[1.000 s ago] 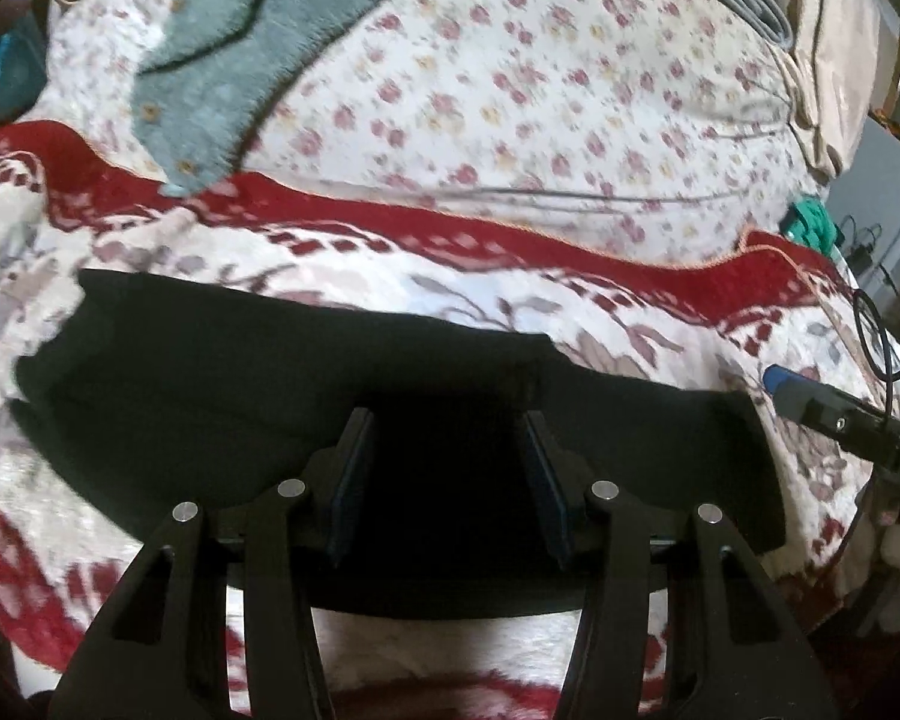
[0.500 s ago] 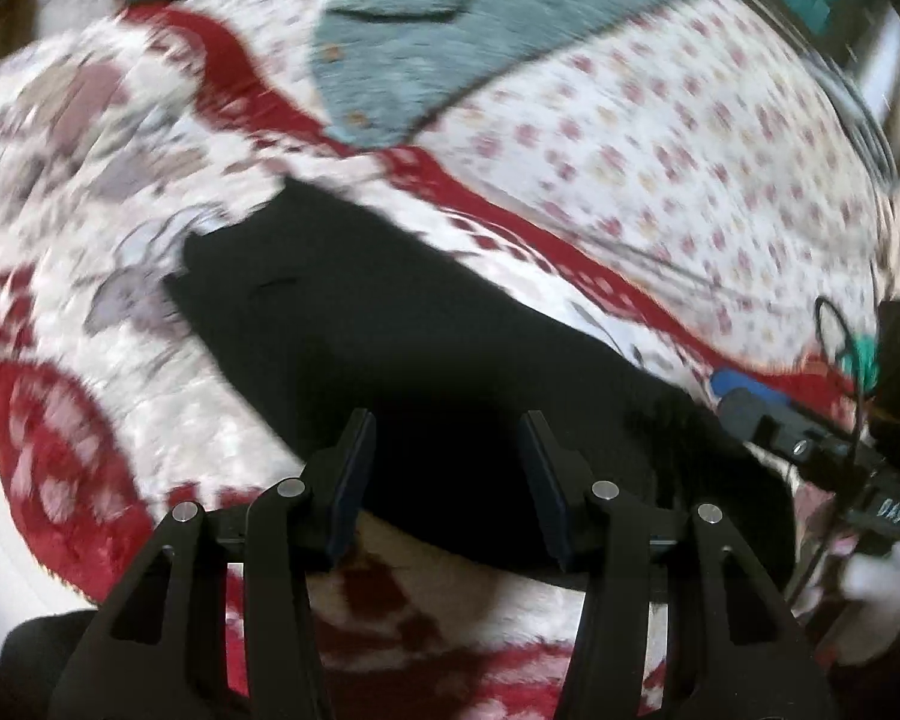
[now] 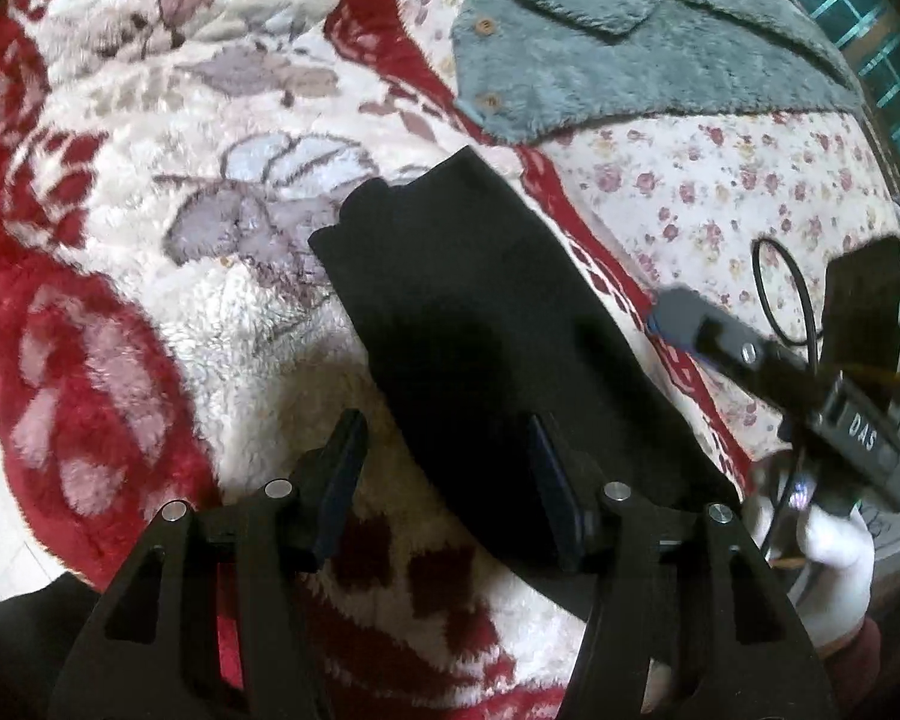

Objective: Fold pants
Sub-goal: 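Lift the pants with the left gripper and fold them toward the right gripper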

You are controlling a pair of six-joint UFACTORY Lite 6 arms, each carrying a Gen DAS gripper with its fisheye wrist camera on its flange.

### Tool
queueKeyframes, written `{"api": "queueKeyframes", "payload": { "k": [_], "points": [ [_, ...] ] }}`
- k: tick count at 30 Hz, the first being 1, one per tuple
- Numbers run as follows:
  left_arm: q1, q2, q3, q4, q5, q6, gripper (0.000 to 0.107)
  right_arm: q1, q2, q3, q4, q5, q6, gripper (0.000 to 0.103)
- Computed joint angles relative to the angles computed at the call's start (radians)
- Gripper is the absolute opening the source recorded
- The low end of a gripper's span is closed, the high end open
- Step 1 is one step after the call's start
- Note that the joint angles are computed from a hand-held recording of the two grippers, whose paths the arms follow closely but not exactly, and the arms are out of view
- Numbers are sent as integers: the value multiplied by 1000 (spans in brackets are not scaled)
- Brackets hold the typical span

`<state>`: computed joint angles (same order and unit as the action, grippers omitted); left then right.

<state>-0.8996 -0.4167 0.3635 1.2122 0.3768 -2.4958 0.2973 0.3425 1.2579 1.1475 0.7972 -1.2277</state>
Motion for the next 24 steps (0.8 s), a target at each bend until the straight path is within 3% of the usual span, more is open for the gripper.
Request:
{"api": "queueKeyframes", "payload": {
  "k": [8, 13, 14, 15, 17, 18, 20, 22, 24],
  "points": [
    [42, 89, 45, 60, -23, -47, 64, 142, 294, 405, -207, -12, 161, 76],
    [39, 133, 70, 88, -2, -67, 66, 208, 495, 679, -405, 38, 314, 76],
    [40, 135, 69, 102, 0, -85, 66, 214, 534, 727, -411, 57, 328, 73],
    [43, 137, 67, 124, 0, -111, 66, 211, 563, 759, -380, 80, 313, 58],
    [50, 136, 65, 137, -2, -119, 60, 214, 566, 752, -341, 77, 286, 48],
    [51, 140, 70, 129, 0, -101, 39, 217, 542, 716, -327, 55, 263, 34],
    [58, 148, 75, 144, -16, -87, 30, 205, 479, 628, -268, 40, 190, 17],
    [56, 125, 62, 225, -21, -155, 16, 183, 416, 553, -209, 42, 142, 15],
    [26, 72, 41, 278, 15, -207, 15, 138, 327, 449, -108, 65, 66, 14]
  ]
}}
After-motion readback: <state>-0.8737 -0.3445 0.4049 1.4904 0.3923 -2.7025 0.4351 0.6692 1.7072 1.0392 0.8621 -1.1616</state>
